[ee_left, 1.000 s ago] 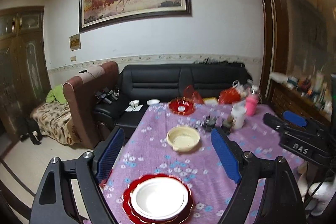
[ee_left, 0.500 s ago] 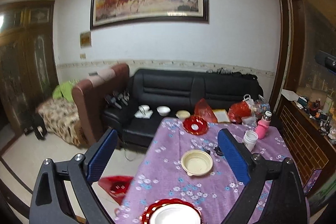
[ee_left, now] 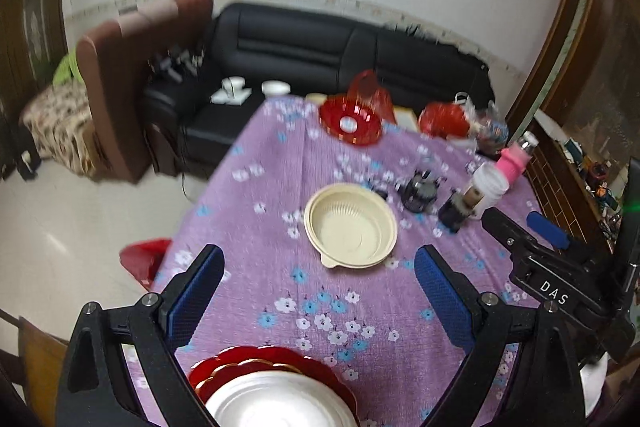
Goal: Organize plates and bowls
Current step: 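Withdraw both grippers and move them to the cream plastic bowl, then close both grippers on the rim of the cream plastic bowl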
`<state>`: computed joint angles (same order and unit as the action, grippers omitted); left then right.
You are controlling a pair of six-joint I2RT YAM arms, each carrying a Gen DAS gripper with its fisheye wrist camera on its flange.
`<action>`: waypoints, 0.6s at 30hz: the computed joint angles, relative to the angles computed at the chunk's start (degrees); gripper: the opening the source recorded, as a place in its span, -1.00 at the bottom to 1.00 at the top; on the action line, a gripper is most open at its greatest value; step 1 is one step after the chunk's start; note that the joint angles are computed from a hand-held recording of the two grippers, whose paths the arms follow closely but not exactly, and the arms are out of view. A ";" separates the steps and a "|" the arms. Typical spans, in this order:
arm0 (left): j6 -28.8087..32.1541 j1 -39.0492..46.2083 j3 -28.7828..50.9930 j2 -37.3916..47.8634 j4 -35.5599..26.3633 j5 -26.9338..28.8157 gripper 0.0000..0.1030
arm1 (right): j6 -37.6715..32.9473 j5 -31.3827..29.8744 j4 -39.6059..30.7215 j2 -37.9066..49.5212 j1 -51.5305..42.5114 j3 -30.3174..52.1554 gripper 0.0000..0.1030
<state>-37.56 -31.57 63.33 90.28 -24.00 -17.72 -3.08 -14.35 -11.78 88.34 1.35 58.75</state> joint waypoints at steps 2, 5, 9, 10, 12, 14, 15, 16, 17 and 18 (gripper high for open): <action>0.24 1.55 0.73 3.46 1.90 2.67 0.86 | 0.16 -1.06 0.98 5.03 -0.79 1.98 0.81; 0.70 3.75 2.85 9.05 3.51 6.32 0.86 | 0.19 -2.97 2.79 10.92 -2.20 3.50 0.81; 1.07 6.19 6.02 15.20 4.50 9.66 0.86 | 0.03 -4.00 3.75 18.00 -2.56 6.64 0.71; 1.26 6.60 6.65 16.31 4.71 10.12 0.86 | 0.17 -4.07 3.73 19.35 -2.34 7.47 0.68; 1.60 7.27 7.74 18.39 5.11 10.69 0.86 | 0.05 -5.17 3.71 22.58 -2.49 9.13 0.64; 2.12 8.08 9.36 20.67 5.26 11.64 0.86 | 0.25 -5.47 3.75 24.66 -2.36 10.28 0.62; 2.21 8.37 9.87 21.43 5.36 12.09 0.86 | 0.45 -5.71 3.82 25.88 -2.28 11.01 0.62; 2.30 8.69 10.20 22.08 5.58 12.63 0.86 | 0.61 -6.00 3.76 26.98 -2.20 11.71 0.62; 2.44 9.05 10.55 22.63 5.68 13.17 0.86 | 0.74 -6.42 3.62 27.70 -2.19 12.23 0.61; 2.56 9.59 11.21 23.58 5.85 13.90 0.86 | 1.02 -7.59 3.38 28.87 -2.31 13.10 0.60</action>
<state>-35.00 -21.98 74.54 113.85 -18.15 -3.81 -2.06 -21.94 -8.40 117.21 -0.96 71.85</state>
